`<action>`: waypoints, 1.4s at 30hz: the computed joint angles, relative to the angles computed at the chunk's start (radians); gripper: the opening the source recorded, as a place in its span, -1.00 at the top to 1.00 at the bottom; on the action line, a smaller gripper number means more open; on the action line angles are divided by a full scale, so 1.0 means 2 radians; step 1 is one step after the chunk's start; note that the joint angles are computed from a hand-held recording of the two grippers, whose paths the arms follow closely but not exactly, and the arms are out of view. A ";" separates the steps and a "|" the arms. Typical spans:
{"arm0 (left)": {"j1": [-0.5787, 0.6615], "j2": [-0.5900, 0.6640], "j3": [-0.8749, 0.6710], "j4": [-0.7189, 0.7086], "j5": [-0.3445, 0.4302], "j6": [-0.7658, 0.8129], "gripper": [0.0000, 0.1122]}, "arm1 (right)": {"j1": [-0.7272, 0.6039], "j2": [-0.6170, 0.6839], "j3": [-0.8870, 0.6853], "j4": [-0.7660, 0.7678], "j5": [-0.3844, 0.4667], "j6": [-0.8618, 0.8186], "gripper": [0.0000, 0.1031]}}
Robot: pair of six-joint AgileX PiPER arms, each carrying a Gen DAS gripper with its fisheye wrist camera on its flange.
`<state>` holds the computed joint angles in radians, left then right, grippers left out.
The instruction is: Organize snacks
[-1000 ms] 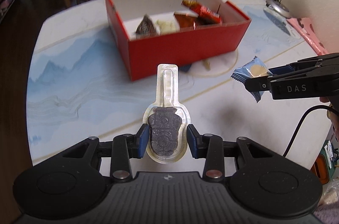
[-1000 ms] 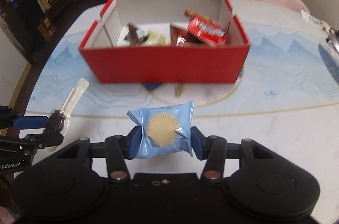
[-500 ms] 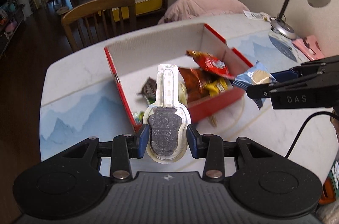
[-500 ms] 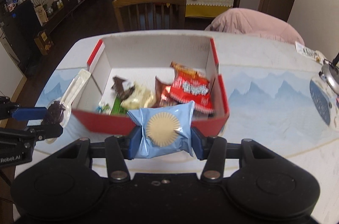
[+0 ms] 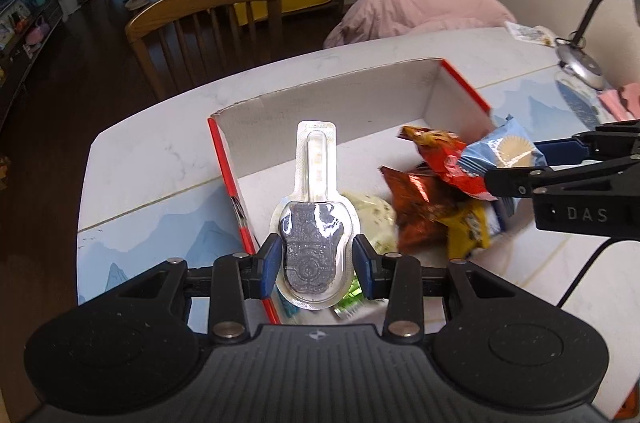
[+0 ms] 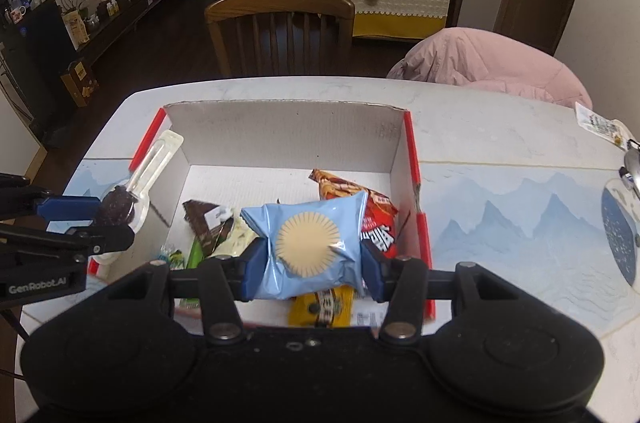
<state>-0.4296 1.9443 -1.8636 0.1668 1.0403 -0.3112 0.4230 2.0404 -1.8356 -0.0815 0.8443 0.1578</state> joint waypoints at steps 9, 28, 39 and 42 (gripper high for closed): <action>0.011 0.080 -0.087 -0.003 0.043 0.006 0.33 | -0.013 0.078 -0.084 0.010 0.031 -0.020 0.05; 0.000 0.101 -0.076 -0.005 0.041 -0.011 0.33 | -0.020 0.081 -0.050 0.018 0.011 -0.018 -0.35; -0.004 0.026 0.020 -0.011 -0.013 -0.021 0.12 | -0.023 -0.007 0.062 0.049 -0.058 -0.015 -0.82; -0.007 0.005 0.042 -0.014 -0.022 -0.021 0.04 | -0.022 -0.034 0.096 0.056 -0.075 -0.014 -0.90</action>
<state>-0.4440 1.9546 -1.7796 0.1383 0.9954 -0.3542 0.3790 1.9730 -1.6442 0.0307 0.6938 0.1306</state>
